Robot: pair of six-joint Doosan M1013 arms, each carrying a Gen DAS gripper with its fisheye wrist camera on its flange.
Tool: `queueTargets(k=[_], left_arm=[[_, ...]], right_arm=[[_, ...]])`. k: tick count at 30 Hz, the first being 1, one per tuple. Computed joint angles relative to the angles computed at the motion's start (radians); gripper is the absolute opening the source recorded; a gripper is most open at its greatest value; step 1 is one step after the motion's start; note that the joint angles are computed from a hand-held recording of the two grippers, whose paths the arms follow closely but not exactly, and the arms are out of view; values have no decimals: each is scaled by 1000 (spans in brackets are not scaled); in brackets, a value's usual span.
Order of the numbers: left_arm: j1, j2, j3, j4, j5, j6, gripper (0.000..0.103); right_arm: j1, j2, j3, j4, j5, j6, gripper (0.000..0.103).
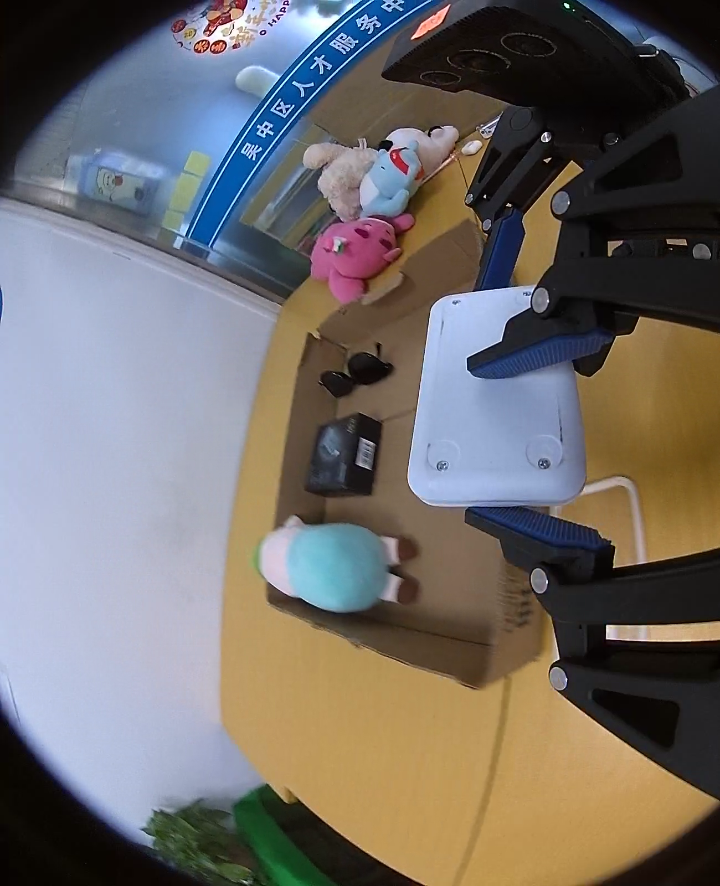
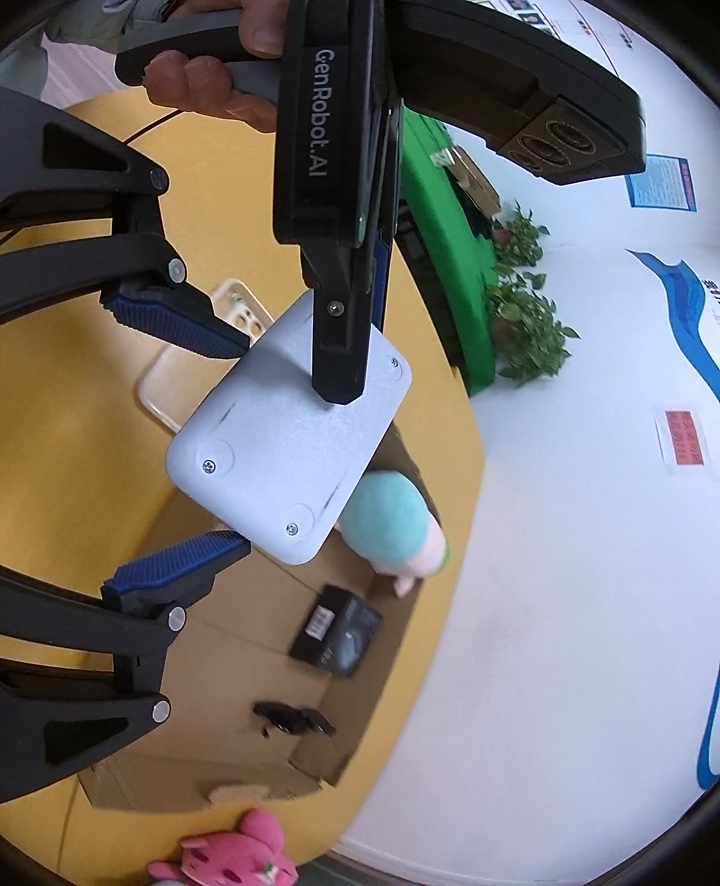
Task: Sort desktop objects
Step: 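Lift the power bank and lower it into the cardboard box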
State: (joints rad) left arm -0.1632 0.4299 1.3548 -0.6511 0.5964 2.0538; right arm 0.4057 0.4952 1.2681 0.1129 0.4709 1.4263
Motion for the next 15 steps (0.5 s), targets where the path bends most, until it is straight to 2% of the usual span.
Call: queueTargets(k=[7, 11, 15], left_arm=[[-10, 62, -117, 75, 14, -43, 45], [-2, 109, -189, 136, 57, -106, 45], [13, 171, -275, 189, 130, -181, 45]], right_arm=[[-26, 50, -108, -20, 57, 10, 64], [-42, 108, -197, 57, 118, -46, 64], [-52, 187, -315, 106, 221, -75, 63]])
